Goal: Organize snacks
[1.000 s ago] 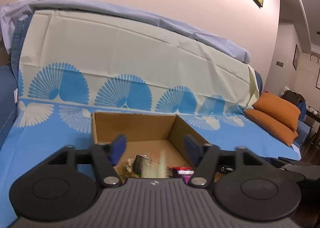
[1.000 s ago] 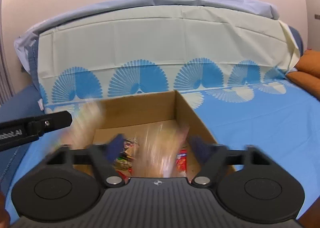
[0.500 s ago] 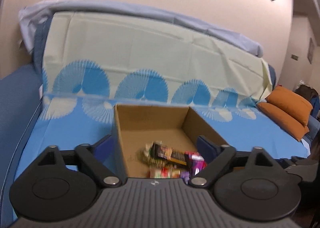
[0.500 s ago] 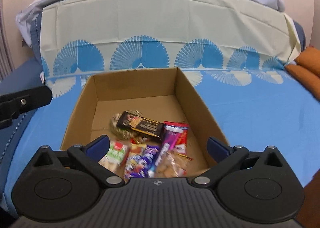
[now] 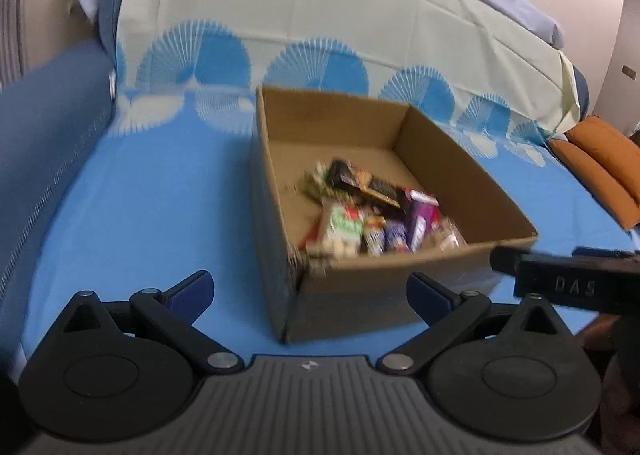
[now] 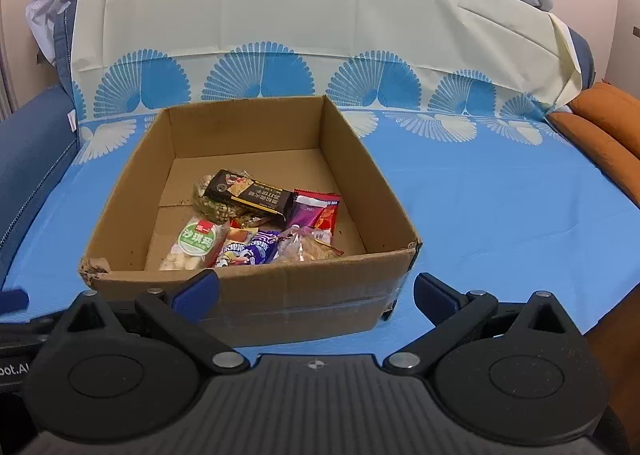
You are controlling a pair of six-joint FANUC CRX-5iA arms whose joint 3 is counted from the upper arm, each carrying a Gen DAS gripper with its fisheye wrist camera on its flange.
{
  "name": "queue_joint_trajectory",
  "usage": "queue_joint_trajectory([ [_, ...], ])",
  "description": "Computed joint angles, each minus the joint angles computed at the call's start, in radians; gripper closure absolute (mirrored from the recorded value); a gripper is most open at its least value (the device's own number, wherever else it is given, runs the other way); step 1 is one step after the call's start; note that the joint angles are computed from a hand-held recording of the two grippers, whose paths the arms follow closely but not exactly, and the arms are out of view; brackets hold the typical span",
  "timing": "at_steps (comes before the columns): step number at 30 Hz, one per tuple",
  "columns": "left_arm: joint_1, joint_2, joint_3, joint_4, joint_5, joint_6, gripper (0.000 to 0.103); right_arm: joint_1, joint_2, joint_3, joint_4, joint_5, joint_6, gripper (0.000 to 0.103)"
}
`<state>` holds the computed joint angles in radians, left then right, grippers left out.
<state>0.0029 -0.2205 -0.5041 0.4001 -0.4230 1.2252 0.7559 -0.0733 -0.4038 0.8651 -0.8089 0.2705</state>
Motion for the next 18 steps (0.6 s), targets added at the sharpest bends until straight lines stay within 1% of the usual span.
queue_joint_trajectory([
  [2, 0.006, 0.005, -0.012, 0.056, 0.015, -0.038, 0.000, -0.003, 0.012, 0.009, -0.010, -0.003, 0.004, 0.001],
  [3, 0.009, 0.012, -0.005, 0.059, 0.007, -0.034, 0.000, -0.004, 0.017, 0.014, -0.015, -0.005, 0.009, 0.001],
  [7, 0.020, 0.041, 0.031, 0.032, -0.048, 0.020, 0.000, 0.000, 0.034, 0.022, -0.010, -0.003, 0.027, 0.001],
  [9, 0.015, 0.052, 0.058, -0.024, -0.059, 0.070, 0.000, 0.003, 0.044, 0.030, -0.012, -0.010, 0.045, 0.001],
  [11, 0.013, 0.058, 0.072, -0.052, -0.070, 0.095, 0.000, 0.005, 0.048, 0.030, -0.008, -0.009, 0.052, 0.001],
  [16, 0.005, 0.062, 0.076, -0.057, -0.070, 0.096, 0.000, 0.007, 0.048, 0.027, -0.003, -0.007, 0.055, 0.001],
  [18, 0.001, 0.060, 0.070, -0.048, -0.064, 0.079, 0.000, 0.006, 0.048, 0.026, -0.004, -0.009, 0.056, 0.001],
])
